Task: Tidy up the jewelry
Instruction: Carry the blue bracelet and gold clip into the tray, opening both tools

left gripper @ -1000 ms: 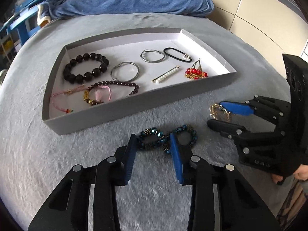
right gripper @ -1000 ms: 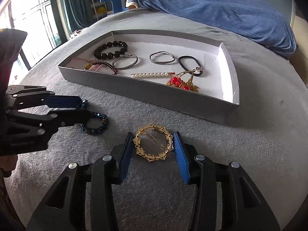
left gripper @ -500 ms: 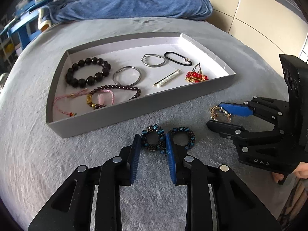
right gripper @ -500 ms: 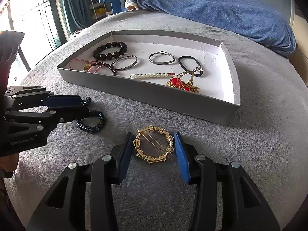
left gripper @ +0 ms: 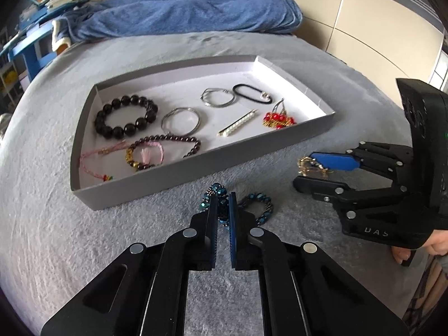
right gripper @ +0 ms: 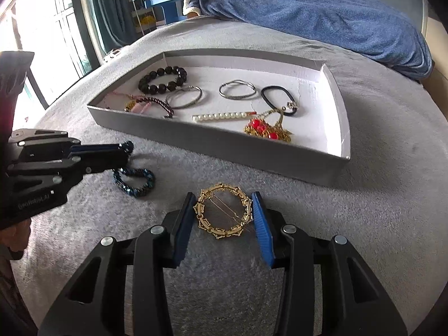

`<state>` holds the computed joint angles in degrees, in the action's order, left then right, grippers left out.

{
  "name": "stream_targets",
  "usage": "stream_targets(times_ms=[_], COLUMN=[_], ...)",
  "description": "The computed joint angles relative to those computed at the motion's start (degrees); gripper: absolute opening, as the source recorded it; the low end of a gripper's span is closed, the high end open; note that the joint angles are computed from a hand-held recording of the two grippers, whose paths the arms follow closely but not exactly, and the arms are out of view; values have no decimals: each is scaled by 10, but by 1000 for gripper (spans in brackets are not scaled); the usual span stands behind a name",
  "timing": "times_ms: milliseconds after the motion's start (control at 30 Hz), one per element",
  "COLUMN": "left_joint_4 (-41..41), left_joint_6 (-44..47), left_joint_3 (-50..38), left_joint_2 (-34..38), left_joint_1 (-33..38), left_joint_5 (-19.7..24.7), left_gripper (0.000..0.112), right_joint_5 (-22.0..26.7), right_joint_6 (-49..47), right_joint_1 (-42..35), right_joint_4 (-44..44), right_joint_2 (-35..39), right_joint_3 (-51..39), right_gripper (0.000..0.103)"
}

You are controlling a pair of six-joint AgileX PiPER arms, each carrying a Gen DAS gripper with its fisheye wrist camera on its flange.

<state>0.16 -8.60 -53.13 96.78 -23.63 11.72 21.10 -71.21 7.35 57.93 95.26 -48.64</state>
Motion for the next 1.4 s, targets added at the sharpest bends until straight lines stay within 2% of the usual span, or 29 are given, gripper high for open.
stream_targets(times_ms=[233,467,733,833,1033,1200,1400], left_joint_4=[16,-68,-68,-109,-110,-146,-233], left_joint_6=[-12,62,74,118,126,175,262], left_joint_3=[16,24,19,11,-2,-24,-60], left_joint_2=[-47,-90,-122,-124,-119,-104,-74], left_joint_1=[-8,7,20,34,45,57,78], left_joint_5=[-19,-32,-34,-30,-24,-17,1], left_gripper=[7,7,7,7,7,7,7], right_joint_5=[29,51,63,68,77,74,74], right_joint_6=[-34,-47,-42,-42,-18,5,47], right_joint_1=[1,-16,-27,-33,-41,-40,-41], right_joint_4=[37,70,84,89,77,55,18], right_joint_2=[-47,-77,-77,-77,-62,-43,-10], right_joint_3=[2,-3,-14,-18,-44,-72,-118], right_gripper=[41,41,41,41,41,41,41])
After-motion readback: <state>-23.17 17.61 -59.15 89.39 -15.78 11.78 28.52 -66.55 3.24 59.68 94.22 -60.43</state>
